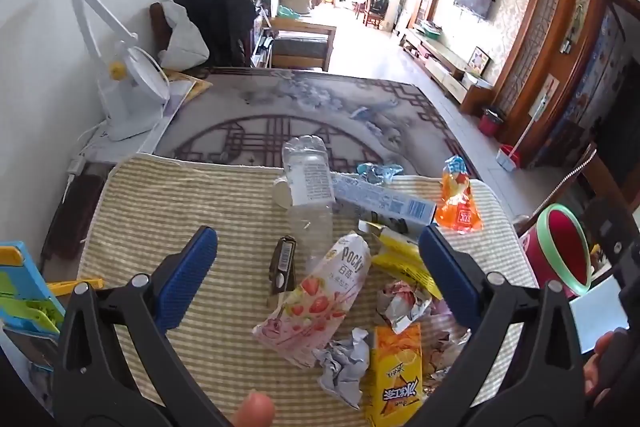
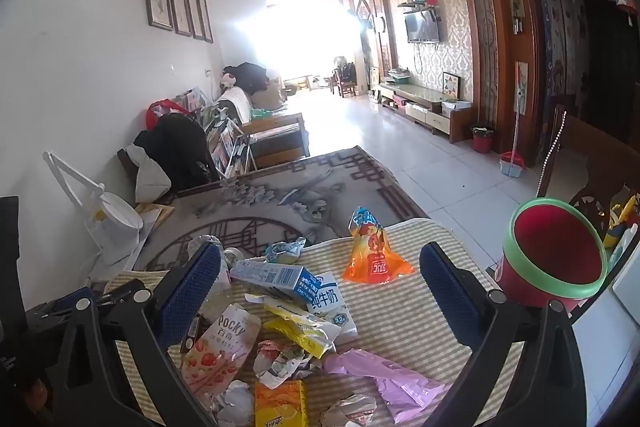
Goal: Collect trash
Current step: 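Move the left gripper toward the dark snack box on the table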
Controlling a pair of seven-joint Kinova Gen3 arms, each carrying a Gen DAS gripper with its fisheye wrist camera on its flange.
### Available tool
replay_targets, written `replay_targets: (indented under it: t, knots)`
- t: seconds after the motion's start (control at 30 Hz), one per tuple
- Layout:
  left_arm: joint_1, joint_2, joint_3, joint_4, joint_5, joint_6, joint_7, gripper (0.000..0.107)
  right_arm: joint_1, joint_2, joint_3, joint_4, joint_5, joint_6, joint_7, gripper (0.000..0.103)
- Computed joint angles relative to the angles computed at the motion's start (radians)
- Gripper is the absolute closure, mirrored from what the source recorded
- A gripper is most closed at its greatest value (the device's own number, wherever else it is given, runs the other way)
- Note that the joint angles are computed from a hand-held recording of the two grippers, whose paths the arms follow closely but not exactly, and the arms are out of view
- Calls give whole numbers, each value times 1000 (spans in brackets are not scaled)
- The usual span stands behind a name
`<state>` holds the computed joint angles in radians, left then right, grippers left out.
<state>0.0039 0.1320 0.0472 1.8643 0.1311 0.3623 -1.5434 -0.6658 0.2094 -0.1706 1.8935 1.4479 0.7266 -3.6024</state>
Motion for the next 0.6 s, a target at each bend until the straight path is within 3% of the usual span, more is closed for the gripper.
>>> replay_targets:
  t: [0.4,0.6]
  knots:
    - [46,-20,-44,20,-161,-24,172,9,-15,2,-6,0,-5,2,20,7]
    - [11,-33,-6,41,-99,-51,89,9,-21,1,-8,2,-9,10,18,7]
